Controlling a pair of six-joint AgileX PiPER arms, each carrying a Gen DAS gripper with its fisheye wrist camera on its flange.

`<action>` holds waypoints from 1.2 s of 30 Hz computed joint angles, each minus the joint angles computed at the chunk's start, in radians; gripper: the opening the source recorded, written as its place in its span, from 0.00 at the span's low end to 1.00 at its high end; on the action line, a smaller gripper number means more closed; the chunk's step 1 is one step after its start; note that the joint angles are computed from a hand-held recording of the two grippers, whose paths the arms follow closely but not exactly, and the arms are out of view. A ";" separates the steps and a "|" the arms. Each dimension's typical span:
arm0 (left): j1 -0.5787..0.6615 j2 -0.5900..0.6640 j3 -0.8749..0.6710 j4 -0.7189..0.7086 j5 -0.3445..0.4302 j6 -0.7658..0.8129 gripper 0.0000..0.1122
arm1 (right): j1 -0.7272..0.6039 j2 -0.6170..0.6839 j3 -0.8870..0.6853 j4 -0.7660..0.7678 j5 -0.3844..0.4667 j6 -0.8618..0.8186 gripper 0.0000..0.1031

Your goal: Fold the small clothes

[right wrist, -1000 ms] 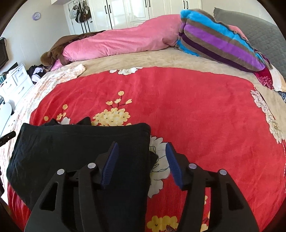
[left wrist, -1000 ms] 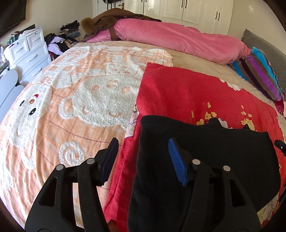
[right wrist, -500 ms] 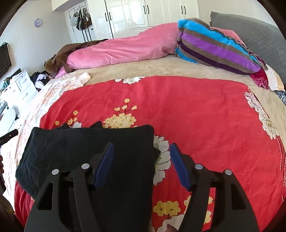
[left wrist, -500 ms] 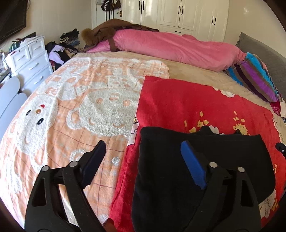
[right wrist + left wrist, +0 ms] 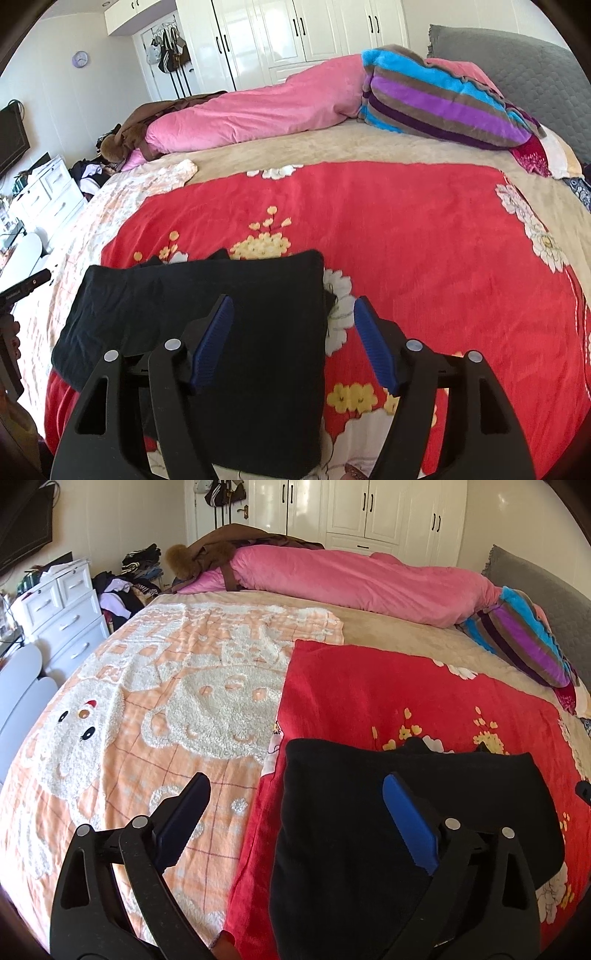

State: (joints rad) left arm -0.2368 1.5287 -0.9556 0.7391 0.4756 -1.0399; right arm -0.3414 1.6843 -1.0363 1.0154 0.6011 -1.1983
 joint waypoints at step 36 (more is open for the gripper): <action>-0.036 0.043 0.051 -0.181 -0.009 0.191 0.83 | 0.085 -0.209 0.270 0.013 -0.084 -0.027 0.90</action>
State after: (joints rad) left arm -0.2730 1.5718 -0.9048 0.5584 0.4665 -0.8485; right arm -0.2559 1.4748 -0.7666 1.0286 0.5167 -1.2254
